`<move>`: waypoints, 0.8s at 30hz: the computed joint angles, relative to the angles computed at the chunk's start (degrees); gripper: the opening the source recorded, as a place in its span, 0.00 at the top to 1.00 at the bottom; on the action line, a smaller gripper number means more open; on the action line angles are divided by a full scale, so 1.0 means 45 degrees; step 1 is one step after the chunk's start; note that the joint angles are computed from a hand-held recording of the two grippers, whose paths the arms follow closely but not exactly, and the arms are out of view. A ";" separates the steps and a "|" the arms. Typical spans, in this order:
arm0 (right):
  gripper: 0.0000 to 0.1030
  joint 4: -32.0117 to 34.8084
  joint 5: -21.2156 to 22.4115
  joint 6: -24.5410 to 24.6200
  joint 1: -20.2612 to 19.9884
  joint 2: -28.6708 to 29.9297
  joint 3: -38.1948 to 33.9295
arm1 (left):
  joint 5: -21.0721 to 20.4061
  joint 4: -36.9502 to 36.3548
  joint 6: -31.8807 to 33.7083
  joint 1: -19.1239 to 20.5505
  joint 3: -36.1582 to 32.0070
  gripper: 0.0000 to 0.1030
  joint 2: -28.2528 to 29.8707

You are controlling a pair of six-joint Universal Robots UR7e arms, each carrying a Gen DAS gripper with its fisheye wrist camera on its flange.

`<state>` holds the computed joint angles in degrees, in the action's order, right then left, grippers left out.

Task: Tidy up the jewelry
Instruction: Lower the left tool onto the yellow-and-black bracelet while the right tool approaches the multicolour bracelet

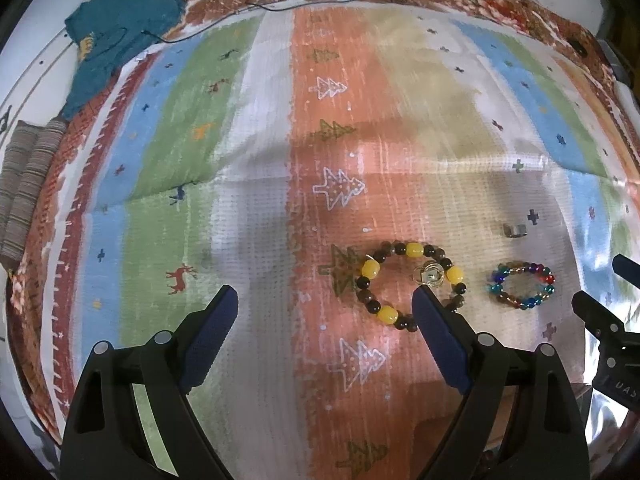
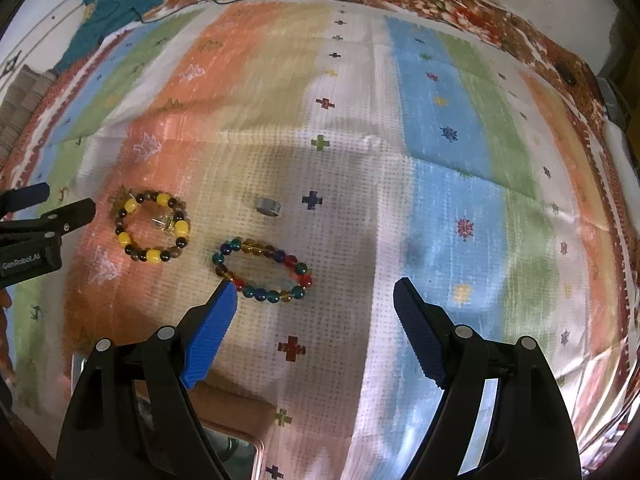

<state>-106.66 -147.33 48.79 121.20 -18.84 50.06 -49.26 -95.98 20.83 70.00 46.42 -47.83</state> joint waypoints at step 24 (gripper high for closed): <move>0.44 0.2115 0.0554 0.0013 -0.0786 0.0988 -0.1563 | 0.0728 0.0731 0.0323 0.0401 -0.0618 0.43 0.1139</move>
